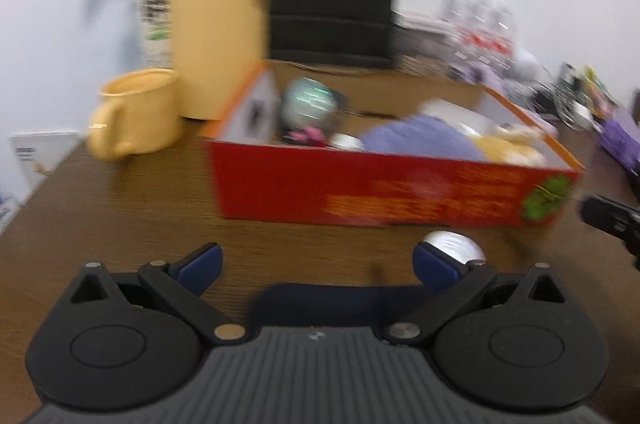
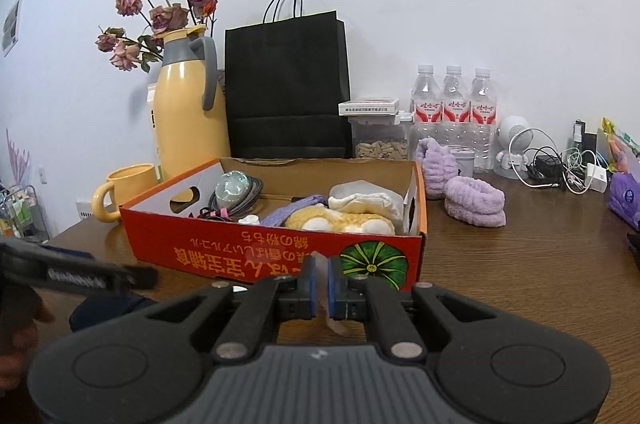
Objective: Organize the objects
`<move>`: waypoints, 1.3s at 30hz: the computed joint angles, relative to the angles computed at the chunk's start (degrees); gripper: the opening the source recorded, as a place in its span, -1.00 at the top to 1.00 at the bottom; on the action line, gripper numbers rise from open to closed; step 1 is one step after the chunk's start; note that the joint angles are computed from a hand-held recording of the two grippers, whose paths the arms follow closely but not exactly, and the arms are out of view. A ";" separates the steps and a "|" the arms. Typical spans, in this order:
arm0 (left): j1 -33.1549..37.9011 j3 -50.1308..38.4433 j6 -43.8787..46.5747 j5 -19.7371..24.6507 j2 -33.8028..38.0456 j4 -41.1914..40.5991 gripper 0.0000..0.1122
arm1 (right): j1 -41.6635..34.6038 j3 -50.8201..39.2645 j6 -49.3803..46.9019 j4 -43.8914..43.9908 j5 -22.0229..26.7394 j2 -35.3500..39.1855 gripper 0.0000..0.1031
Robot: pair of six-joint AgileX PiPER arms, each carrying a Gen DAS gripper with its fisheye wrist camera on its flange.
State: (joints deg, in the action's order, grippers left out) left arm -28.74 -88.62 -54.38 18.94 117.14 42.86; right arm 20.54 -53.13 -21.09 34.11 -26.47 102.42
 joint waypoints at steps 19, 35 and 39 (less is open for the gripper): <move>-5.74 -23.83 16.21 14.82 14.27 -14.00 -0.81 | -2.27 1.23 2.85 -2.83 0.57 -0.86 0.90; -7.25 -11.34 2.25 4.78 7.50 0.30 0.27 | -1.96 0.56 1.21 -1.89 1.01 0.02 0.90; -7.48 -6.06 -9.25 2.05 3.41 11.03 0.27 | -1.89 0.71 1.37 -2.18 0.75 -0.23 0.89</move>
State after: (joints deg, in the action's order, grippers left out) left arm -36.22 -94.69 -63.62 21.00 120.55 53.89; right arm 18.65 -52.42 -19.73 31.94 -25.72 102.19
